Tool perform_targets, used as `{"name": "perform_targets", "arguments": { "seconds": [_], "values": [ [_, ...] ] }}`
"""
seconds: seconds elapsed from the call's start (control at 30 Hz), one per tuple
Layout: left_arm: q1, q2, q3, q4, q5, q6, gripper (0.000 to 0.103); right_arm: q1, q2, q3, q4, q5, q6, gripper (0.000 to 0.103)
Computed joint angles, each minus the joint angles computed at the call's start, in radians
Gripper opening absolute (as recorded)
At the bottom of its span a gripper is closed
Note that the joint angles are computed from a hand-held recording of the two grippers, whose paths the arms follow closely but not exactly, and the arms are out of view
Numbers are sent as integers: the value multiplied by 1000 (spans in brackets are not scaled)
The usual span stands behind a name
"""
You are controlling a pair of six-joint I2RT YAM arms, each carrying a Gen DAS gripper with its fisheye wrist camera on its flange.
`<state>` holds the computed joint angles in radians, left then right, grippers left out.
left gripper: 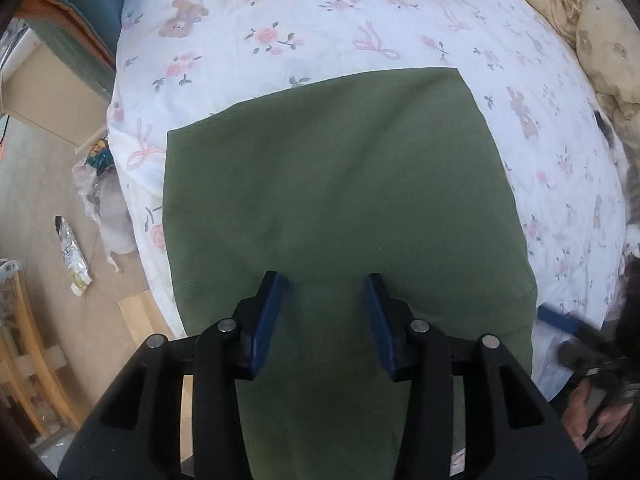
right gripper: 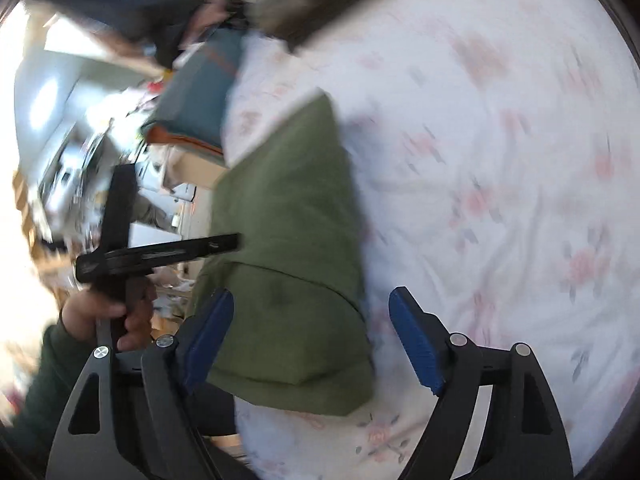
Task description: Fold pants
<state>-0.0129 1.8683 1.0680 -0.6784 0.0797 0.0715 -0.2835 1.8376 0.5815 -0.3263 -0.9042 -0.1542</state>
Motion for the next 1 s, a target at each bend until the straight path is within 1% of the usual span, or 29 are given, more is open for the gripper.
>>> {"name": "perform_targets", "arguments": {
  "seconds": [0.07,0.13,0.2,0.27,0.3,0.33,0.37,0.4,0.47,0.5,0.53,0.57,0.6,0.63,0.67,0.7,0.77,0.8,0.83,0.87,0.9,0.97,1.0],
  "values": [
    [-17,-4,2,1,-22,-4,40,28,94,6,16,-32,12,83],
    [-33,-6,-2,10,-40,-8,40,102,172,2,54,-63,20,83],
    [-25,9,4,19,-42,4,40,179,196,-36,160,-91,67,83],
    [-20,16,8,23,-42,11,40,214,156,-87,283,-86,147,73],
    [-17,14,5,26,-45,13,40,217,122,-122,350,-87,196,55],
    [-15,19,9,26,-44,12,40,216,81,-148,389,-74,226,28],
    [-9,18,8,26,-36,10,40,211,34,-163,396,-65,233,24],
    [-3,13,6,29,-25,7,40,196,-27,-165,359,-66,217,20],
    [3,5,4,34,5,3,40,140,-128,-120,204,-94,141,17],
    [9,-3,5,32,25,3,40,129,-148,-91,149,-94,106,16],
    [13,-9,8,29,53,-1,40,112,-175,-47,63,-85,47,16],
    [22,-16,14,22,92,-7,40,88,-186,14,-30,-73,-25,15],
    [35,-23,22,13,147,-18,40,62,-175,73,-92,-62,-74,15],
    [44,-30,27,11,191,-26,40,25,-144,170,-187,-46,-133,15],
    [51,-43,28,17,224,-36,41,-4,-110,251,-253,-27,-174,15],
    [54,-57,24,31,235,-49,42,-29,-61,336,-304,-9,-210,14],
    [59,-80,22,63,231,-74,53,-78,7,472,-357,45,-254,14],
    [65,-98,12,94,228,-92,56,-104,88,570,-421,53,-290,14],
    [70,-106,8,113,226,-106,61,-129,188,677,-483,62,-323,14],
    [76,-110,7,131,224,-129,69,-143,241,734,-510,81,-337,14],
    [82,-107,7,139,228,-146,71,-148,287,782,-510,108,-316,15],
    [93,-86,14,145,243,-164,75,-180,389,851,-535,125,-288,19],
    [91,-64,27,138,246,-167,76,-185,413,857,-516,131,-254,23]
  ]
}}
